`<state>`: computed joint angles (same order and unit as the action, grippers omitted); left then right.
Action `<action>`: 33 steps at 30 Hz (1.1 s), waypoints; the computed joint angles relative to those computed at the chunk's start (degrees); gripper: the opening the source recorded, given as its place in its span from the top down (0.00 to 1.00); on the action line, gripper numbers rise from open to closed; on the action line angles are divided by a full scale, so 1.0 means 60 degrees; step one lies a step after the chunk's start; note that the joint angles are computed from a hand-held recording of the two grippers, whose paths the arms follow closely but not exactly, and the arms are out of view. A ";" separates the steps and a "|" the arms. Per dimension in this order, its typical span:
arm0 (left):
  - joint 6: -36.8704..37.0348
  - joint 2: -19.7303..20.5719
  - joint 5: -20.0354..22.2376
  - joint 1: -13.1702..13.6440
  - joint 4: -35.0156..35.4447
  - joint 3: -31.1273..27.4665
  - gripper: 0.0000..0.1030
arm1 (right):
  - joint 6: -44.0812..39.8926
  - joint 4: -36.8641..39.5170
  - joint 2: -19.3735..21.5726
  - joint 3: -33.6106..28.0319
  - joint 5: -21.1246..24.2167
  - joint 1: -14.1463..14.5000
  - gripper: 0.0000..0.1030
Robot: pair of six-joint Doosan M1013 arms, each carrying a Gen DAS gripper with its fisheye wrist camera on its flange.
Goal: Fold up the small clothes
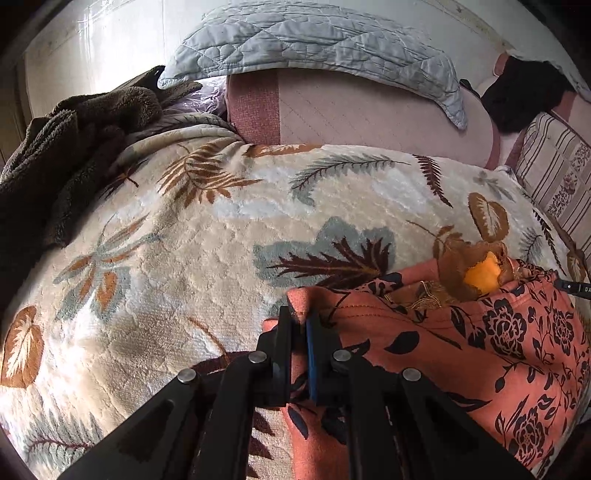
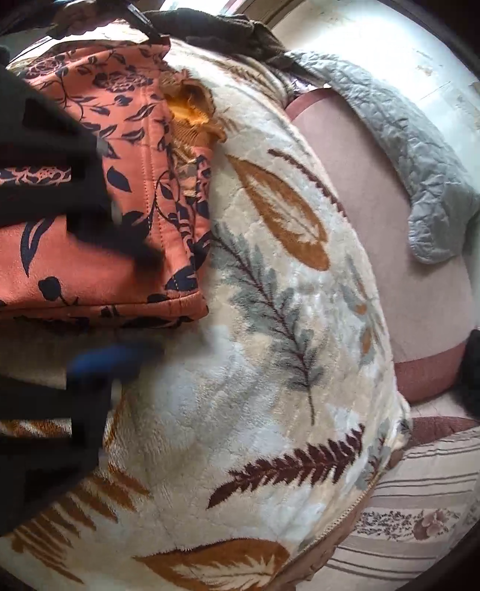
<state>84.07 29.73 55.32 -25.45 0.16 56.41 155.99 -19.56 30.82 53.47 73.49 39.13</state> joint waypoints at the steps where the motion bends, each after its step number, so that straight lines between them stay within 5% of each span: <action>1: -0.0067 -0.0043 -0.0062 -0.0019 0.0105 0.0045 0.94 | 0.0040 -0.0275 0.0049 -0.0119 0.0155 0.0075 0.90; 8: 0.0018 -0.0504 -0.1372 -0.0081 0.0351 0.0550 0.94 | -0.0039 -0.3108 0.0304 -0.1061 0.1288 0.0824 0.93; 10: -0.0097 -0.0157 -0.0829 -0.0136 0.0769 0.0253 0.94 | 0.0248 -0.3175 0.0342 -0.0952 0.1400 0.0723 0.93; 12: -0.0301 0.0541 0.0770 -0.0063 0.0573 -0.0512 0.92 | 0.0574 -0.2308 0.0260 -0.0500 0.1016 0.0416 0.92; 14: -0.0534 0.0514 0.0668 -0.0126 0.0920 -0.0459 0.90 | 0.0552 -0.1298 0.0251 -0.0201 0.0791 0.0180 0.90; 17: -0.0591 0.0187 0.0353 -0.0163 0.1167 -0.0209 0.88 | 0.1154 -0.2053 0.0035 0.0039 0.0664 0.0402 0.67; 18: -0.0827 0.0022 0.0245 -0.0211 0.1568 -0.0072 0.88 | 0.1456 -0.2303 -0.0060 0.0077 0.0727 0.0498 0.44; 19: -0.0994 -0.0198 0.0053 -0.0252 0.1886 0.0136 0.87 | 0.1767 -0.2661 -0.0140 0.0082 0.0842 0.0632 0.34; 20: -0.1010 -0.0463 -0.0190 -0.0248 0.1890 0.0386 0.86 | 0.2010 -0.3005 -0.0244 0.0110 0.0847 0.0782 0.34; 22: -0.0958 -0.1051 -0.0644 -0.0234 0.1538 0.0985 0.80 | 0.2195 -0.3068 -0.0522 0.0233 0.0325 0.1043 0.34; 23: -0.0895 -0.1344 -0.0833 -0.0269 0.1398 0.1320 0.68 | 0.2359 -0.2929 -0.0686 0.0368 -0.0176 0.1165 0.34; 24: -0.0857 -0.1638 -0.1024 -0.0349 0.1344 0.1672 0.54 | 0.2558 -0.2682 -0.0816 0.0527 -0.0855 0.1272 0.32; 27: -0.1007 -0.2352 -0.1572 -0.0675 0.1395 0.2770 0.42 | 0.2903 -0.1450 -0.1166 0.1391 -0.3324 0.1463 0.28; 30: -0.1790 -0.2254 -0.0519 -0.0959 0.1760 0.3104 0.35 | 0.3581 -0.0543 -0.1204 0.2126 -0.4149 0.1478 0.26; 31: -0.1965 -0.2016 0.0192 -0.1006 0.1925 0.3055 0.35 | 0.4009 -0.0302 -0.1196 0.2339 -0.3919 0.1424 0.30; 33: -0.2830 -0.2091 0.0115 -0.1036 0.2339 0.3339 0.28 | 0.6097 -0.1146 -0.1522 0.2992 -0.4277 0.1511 0.47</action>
<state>67.08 17.19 56.01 -31.67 14.20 76.45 192.57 -26.44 21.69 71.42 47.82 48.19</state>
